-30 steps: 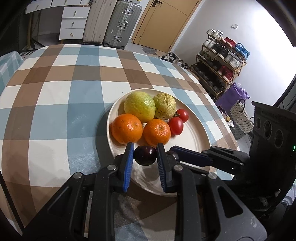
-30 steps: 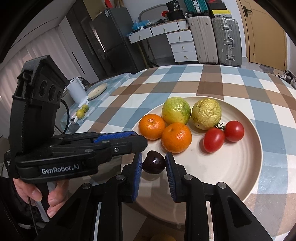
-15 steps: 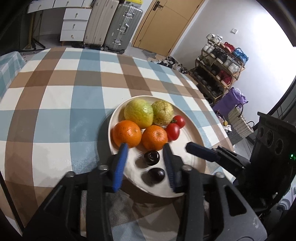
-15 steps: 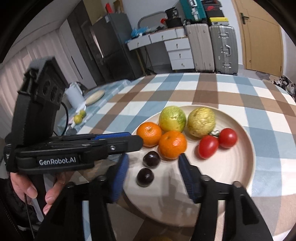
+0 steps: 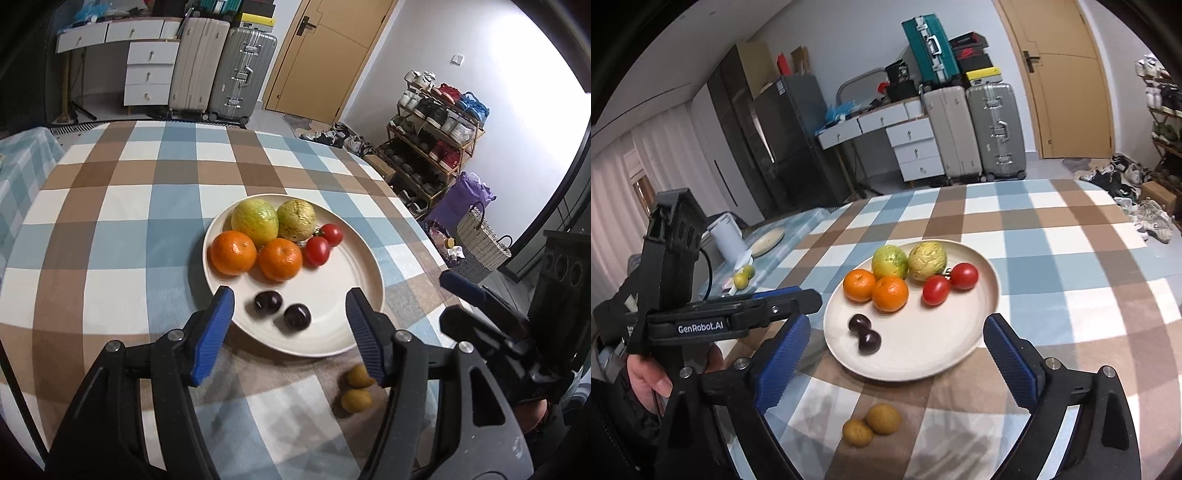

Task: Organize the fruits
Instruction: 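Withdraw both tools from the plate toward the small brown fruits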

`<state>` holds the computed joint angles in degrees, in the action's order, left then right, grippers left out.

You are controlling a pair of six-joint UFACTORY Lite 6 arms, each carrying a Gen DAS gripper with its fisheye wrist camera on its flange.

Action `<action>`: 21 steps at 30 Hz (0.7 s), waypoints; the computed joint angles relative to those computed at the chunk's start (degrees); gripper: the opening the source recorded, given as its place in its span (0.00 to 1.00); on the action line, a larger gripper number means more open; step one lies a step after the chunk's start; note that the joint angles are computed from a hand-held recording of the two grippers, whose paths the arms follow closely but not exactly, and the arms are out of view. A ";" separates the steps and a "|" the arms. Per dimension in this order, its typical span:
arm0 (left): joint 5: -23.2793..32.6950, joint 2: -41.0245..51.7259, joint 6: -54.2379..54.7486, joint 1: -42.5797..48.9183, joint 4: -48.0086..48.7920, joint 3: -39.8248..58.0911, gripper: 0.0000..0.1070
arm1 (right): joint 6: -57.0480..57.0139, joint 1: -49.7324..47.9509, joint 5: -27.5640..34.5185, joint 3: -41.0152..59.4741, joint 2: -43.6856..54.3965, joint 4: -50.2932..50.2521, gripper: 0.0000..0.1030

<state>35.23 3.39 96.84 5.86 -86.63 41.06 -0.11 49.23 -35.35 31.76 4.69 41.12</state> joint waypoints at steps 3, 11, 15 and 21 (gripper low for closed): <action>-0.94 -6.02 -0.68 -0.57 0.31 -4.04 0.66 | -3.89 2.65 -1.52 -2.55 -3.78 6.48 0.97; -1.08 -21.94 -6.22 0.08 5.30 -13.51 0.77 | -10.90 12.22 -7.15 -7.74 -11.77 21.37 1.00; -1.54 -28.17 -10.42 0.21 9.14 -17.18 0.78 | -11.56 17.75 -10.24 -9.22 -12.71 26.77 1.00; -0.85 -39.34 -15.16 1.94 13.91 -23.95 0.93 | -12.44 26.44 -14.72 -9.77 -12.02 34.58 1.00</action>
